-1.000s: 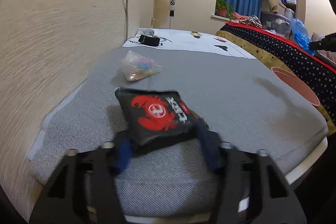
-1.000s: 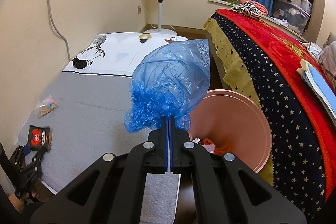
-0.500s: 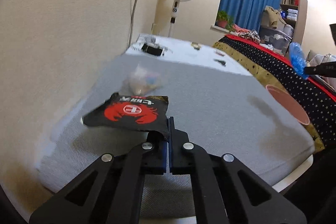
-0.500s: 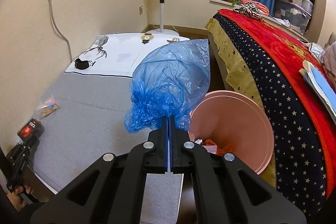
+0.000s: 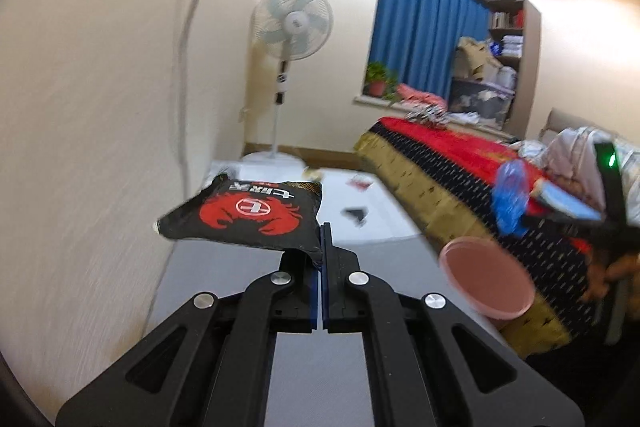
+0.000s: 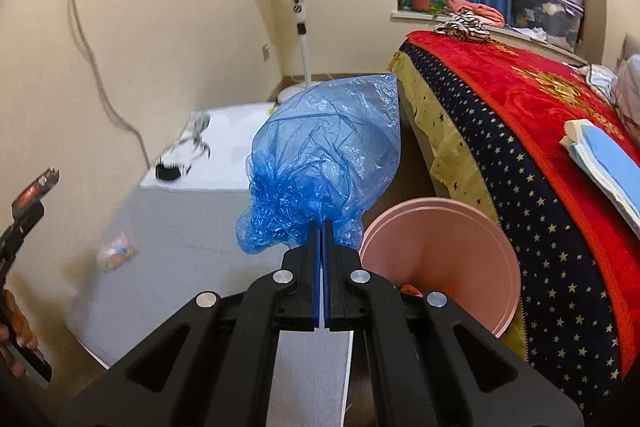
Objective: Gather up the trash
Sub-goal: 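Carry both items over the wastebasket and open both grippers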
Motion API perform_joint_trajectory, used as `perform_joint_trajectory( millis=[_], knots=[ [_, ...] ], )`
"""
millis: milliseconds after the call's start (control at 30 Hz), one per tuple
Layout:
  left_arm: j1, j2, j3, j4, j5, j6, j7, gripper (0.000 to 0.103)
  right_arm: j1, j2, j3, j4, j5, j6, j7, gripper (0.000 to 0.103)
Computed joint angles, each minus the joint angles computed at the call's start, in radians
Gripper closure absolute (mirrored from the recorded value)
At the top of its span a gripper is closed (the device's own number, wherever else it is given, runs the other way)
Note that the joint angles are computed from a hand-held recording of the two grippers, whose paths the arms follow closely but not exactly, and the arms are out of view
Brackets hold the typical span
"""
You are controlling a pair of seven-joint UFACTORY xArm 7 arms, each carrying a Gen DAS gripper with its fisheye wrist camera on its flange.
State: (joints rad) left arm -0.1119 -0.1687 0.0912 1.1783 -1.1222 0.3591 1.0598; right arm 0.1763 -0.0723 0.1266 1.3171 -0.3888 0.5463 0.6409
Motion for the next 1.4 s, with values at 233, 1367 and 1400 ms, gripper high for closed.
perform_joint_trajectory(
  millis=[233,1367,1400],
  knots=[
    [-0.013,0.140,-0.091,0.258,0.165,0.091,-0.174,0.103,-0.040,-0.004,-0.038,0.027,0.028,0.010,-0.087,0.102],
    [-0.184,0.702,-0.338,0.724,0.674,0.272,-0.550,0.014,-0.200,0.036,-0.137,-0.117,0.314,0.003,-0.306,0.054],
    [-0.223,0.680,-0.285,0.686,0.731,0.206,-0.621,0.009,-0.203,0.030,-0.136,-0.123,0.289,-0.008,-0.276,0.046]
  ],
)
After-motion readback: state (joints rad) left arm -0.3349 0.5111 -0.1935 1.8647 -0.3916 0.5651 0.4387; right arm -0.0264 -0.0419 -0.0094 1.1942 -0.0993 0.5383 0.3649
